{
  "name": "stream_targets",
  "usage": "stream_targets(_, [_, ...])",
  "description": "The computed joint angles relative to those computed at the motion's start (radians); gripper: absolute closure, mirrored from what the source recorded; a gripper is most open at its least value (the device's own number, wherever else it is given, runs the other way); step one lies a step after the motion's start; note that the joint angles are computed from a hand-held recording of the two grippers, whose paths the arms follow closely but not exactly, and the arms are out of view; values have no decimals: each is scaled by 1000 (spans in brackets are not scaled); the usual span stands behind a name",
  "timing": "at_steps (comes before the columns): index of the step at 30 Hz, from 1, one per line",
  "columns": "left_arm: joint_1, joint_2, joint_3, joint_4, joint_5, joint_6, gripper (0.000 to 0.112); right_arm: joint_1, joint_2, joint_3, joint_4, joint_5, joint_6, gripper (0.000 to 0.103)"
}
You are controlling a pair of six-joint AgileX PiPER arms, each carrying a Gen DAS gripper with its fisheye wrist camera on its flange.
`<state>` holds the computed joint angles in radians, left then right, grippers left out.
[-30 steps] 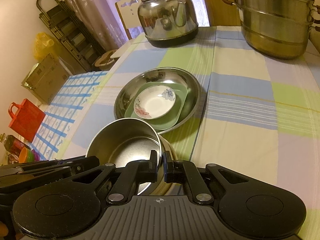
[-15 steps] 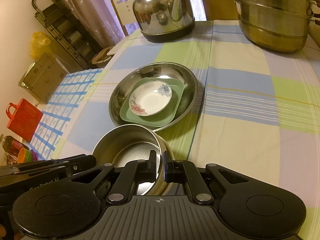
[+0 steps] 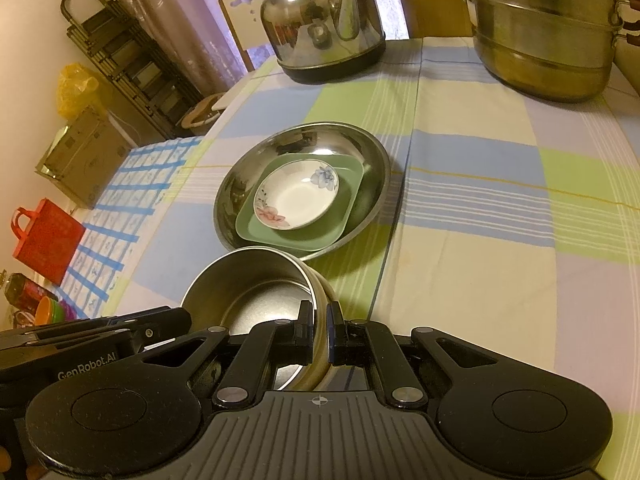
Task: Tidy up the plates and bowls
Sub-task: 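Lower the small steel bowl with the left tool into the cream bowl, then open the left tool to release the steel bowl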
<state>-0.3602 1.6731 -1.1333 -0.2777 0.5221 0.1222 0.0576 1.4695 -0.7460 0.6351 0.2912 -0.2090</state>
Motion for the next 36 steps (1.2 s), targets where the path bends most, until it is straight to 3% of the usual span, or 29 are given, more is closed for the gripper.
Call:
stream_targets(8, [5,-46,35,-10,-8,18,103,-1,-23,11,-1,9,5,97])
stream_targets(16, [0,-113,72,29,-3,6,83,-5,-83,42,-11,44,17,97])
stream_targets(19, [-7,-141,91,58,0,-14,75,-3,-115,67,-20,48,25,88])
stream_targets(21, [-14,-157,101,86,6,-38,73,1,-138,85,-34,38,38,70])
stream_targets(23, [-18,-175,114,99,9,-50,68,16,-171,109,-82,21,83,43])
stream_targets(29, [-44,-233,164,158,12,-102,53,42,-243,160,-151,30,135,35])
stream_targets(36, [-71,-282,225,189,21,-150,49,37,-310,215,-186,63,156,34])
